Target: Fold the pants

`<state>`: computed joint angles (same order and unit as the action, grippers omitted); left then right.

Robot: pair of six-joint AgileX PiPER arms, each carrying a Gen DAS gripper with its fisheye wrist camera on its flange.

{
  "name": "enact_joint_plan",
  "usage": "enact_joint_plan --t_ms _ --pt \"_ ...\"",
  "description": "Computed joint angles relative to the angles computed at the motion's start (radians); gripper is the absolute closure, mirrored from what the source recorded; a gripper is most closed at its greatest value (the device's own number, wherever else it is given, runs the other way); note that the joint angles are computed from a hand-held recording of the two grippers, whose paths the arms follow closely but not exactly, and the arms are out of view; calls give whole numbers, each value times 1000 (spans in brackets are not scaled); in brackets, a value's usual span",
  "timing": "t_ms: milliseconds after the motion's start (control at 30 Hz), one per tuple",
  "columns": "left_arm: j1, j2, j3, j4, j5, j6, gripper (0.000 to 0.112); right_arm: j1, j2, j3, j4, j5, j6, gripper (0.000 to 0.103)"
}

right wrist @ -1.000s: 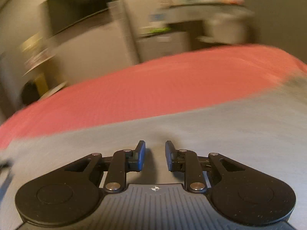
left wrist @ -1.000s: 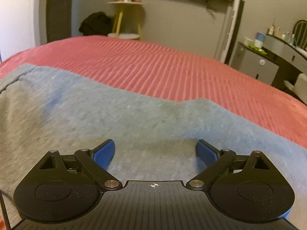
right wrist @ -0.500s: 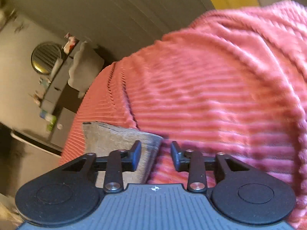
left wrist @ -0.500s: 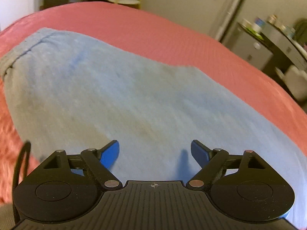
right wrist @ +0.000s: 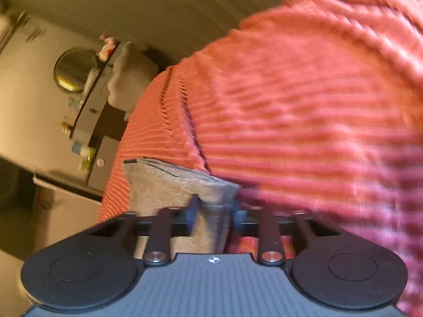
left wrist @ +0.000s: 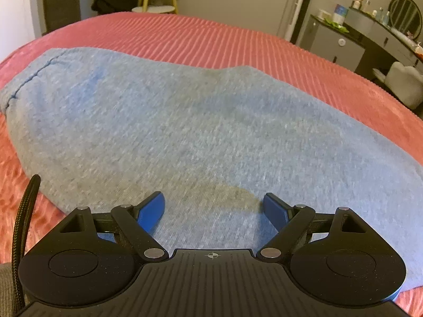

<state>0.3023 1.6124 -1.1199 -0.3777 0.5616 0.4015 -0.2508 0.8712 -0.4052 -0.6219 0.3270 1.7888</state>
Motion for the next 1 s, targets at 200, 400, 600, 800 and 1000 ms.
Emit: enact_joint_plan --t_ms 200,400,600,800,1000 --pt "-13 -4 10 32 -11 -16 24 -38 15 -5 95 -35 -109 80" --pt "-1 -1 5 9 -3 1 24 20 13 -47 26 54 -110 87" --pt "12 -6 6 -26 7 26 24 278 40 -146 -238 319 97 88" --pt "39 -5 -1 -88 33 59 24 452 148 -325 -270 569 -1 89" --pt "44 0 3 -105 31 88 24 691 304 -574 -364 744 -168 90"
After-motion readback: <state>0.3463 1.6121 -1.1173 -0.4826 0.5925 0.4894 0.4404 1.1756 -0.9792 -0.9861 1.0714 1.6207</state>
